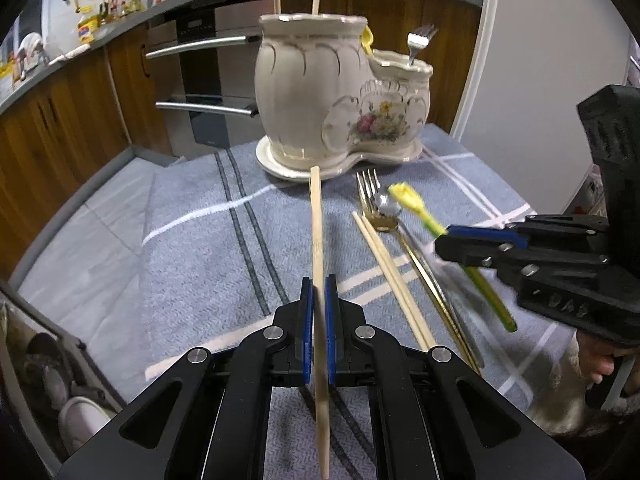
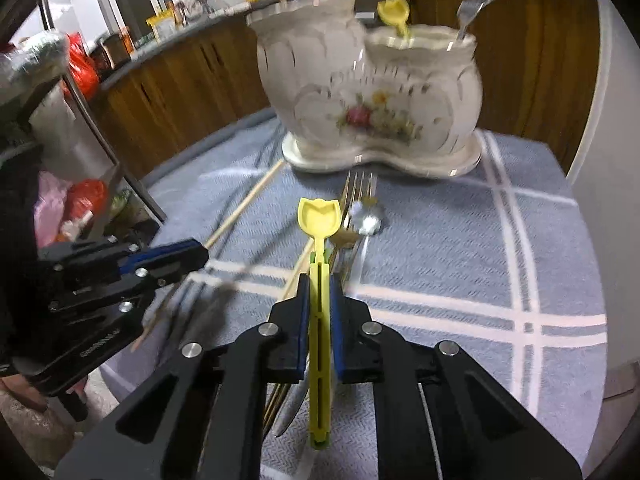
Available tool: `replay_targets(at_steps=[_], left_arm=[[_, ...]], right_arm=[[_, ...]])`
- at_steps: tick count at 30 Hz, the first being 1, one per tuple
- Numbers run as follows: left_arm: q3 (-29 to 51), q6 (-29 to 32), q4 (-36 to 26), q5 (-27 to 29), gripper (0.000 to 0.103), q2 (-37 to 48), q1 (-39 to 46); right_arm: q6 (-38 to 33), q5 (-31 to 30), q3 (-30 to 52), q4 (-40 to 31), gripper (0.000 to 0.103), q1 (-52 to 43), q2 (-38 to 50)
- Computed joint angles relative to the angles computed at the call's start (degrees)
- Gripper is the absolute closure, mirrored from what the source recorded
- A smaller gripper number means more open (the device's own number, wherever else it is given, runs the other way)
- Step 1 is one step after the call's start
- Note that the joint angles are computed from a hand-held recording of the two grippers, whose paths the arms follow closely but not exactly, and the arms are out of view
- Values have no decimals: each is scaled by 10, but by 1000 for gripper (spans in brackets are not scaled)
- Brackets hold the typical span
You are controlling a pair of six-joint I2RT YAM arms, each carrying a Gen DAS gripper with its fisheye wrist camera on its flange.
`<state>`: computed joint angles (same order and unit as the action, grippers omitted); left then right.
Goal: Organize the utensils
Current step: 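Drop the chopstick in the tall pot while the right tool drops the spoon in the short pot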
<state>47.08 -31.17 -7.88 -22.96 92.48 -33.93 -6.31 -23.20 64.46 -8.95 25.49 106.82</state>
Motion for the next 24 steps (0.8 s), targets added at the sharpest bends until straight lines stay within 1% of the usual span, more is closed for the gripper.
replay_targets(at_steps=[5,9,12,14,15,18,19,21,24], left_arm=[[-31,19,42,-9,97,-59,-3],[-38,62,72,-22,97,-117,-8],[-24,98,98,-25,97,-133,3],[-4,129,125,-24,97,-127,18],[10,141,144,-14,97,-119,33],[46,152,185,23,97,-89,66],[58,158,217,35,97,-71,82],[80,157,247,51,97,-45,100],[118,145,288,69,97,1,123]], right_arm=[[14,-26,-21,67,94,-27,-47],[32,-50,6,103,94,-50,-51],[57,-63,42,134,94,-61,-36],[80,-67,72,156,94,-65,-17],[89,-70,85,162,94,-66,-7],[120,-68,134,187,94,-64,29],[127,-65,144,197,94,-63,39],[141,-55,174,209,94,-58,63],[166,-56,217,233,94,-54,102]])
